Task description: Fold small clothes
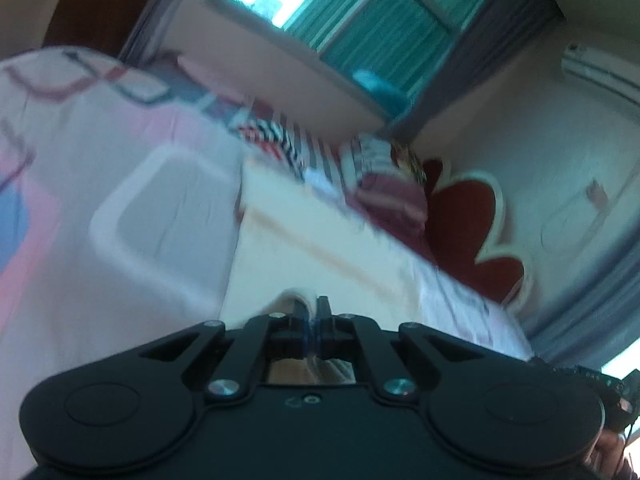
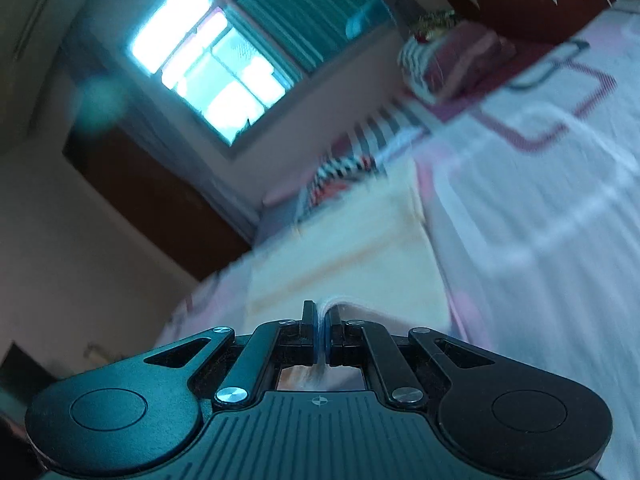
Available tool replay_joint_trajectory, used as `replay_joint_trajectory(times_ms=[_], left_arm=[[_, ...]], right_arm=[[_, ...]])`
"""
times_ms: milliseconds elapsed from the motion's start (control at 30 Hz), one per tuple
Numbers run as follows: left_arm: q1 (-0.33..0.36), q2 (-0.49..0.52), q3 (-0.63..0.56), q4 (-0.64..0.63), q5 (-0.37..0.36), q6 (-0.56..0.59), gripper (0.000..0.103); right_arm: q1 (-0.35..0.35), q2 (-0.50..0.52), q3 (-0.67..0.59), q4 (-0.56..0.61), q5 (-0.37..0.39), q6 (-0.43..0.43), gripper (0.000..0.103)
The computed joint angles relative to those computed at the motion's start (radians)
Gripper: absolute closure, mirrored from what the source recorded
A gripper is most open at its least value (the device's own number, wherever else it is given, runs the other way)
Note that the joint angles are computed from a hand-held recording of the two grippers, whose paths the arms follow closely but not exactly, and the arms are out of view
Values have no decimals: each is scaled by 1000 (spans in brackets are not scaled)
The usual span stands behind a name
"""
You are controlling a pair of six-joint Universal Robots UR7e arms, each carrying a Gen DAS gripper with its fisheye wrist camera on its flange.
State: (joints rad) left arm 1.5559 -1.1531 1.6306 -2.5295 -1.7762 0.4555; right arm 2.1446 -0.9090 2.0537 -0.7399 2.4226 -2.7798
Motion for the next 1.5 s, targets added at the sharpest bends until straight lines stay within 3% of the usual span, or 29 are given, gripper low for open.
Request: replay_joint_trajectory(times_ms=[67, 267, 500, 633, 1000, 1067, 1100, 1133, 1200, 1267, 1333, 1400, 1500], left_arm=[[-34, 44, -35, -46, 17, -37, 101], [-101, 258, -230, -74, 104, -97, 101], [-125, 496, -510, -2, 179, -110, 101], [-126, 584, -613, 38, 208, -110, 101], [-114, 739, -826, 134, 222, -94, 100], [-112, 746, -836, 123, 196, -95, 96], [-108, 746, -831, 100, 169, -105, 81], [-105, 745, -828, 80, 145, -117, 72], [-104, 745, -822, 41, 117, -130, 57], [-105, 748, -836, 47, 106, -117, 57], [-110, 747, -837, 49, 124, -82, 57], [-119, 744, -830, 53, 168, -21, 57], [-135, 739, -810, 58, 240, 78, 60]], right_arm=[[-43, -45, -9, -2, -47, -35, 101], [-263, -111, -79, 101, -253, -104, 101], [-519, -67, -214, 234, -473, -80, 101], [-600, -35, -269, 273, -543, -65, 101], [-678, 25, -398, 380, -637, -69, 100], [-689, 20, -382, 346, -675, -82, 100], [-687, 20, -382, 339, -673, -99, 96], [-680, 18, -381, 335, -653, -113, 88], [-667, 10, -358, 274, -623, -150, 22], [-656, -5, -314, 175, -595, -211, 20], [-656, -15, -312, 197, -607, -230, 23], [-646, -17, -315, 219, -593, -289, 37], [-631, 7, -354, 279, -565, -351, 45]])
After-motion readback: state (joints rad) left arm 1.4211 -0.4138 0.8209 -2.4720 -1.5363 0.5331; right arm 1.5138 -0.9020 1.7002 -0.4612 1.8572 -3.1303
